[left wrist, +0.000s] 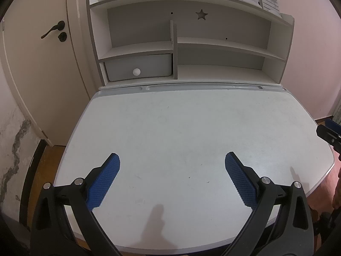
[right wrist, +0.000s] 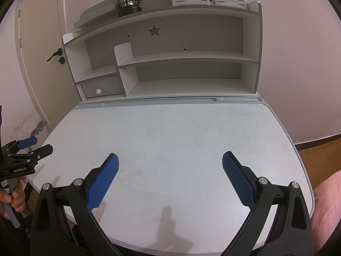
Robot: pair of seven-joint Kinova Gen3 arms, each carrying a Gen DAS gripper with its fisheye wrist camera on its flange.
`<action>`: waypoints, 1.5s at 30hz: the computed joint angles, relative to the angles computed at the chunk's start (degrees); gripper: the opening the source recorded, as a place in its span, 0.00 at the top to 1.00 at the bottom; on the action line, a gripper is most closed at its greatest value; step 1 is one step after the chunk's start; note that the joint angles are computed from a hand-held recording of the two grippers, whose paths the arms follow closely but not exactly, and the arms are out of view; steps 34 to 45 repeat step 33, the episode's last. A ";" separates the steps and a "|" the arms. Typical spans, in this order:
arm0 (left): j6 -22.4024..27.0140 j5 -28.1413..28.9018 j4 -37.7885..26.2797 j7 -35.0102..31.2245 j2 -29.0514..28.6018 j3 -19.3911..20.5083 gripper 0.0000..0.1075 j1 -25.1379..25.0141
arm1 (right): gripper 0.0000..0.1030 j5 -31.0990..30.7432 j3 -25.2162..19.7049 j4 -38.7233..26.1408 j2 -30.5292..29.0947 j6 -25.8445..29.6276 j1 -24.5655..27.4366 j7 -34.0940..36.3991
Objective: Collect trash
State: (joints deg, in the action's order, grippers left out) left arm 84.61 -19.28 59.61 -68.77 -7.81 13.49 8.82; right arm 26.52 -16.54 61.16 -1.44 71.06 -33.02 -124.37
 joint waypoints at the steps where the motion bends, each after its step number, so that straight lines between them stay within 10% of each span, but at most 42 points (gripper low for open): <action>1: 0.04 -0.02 -0.02 0.14 0.01 0.07 0.11 0.02 | 0.08 -0.08 0.04 0.12 -0.08 -0.09 0.02 0.05; 45: 0.53 2.16 -0.50 -1.41 0.63 -1.32 0.11 -0.13 | 0.08 0.26 -0.01 0.75 -0.15 -0.70 0.22 -0.63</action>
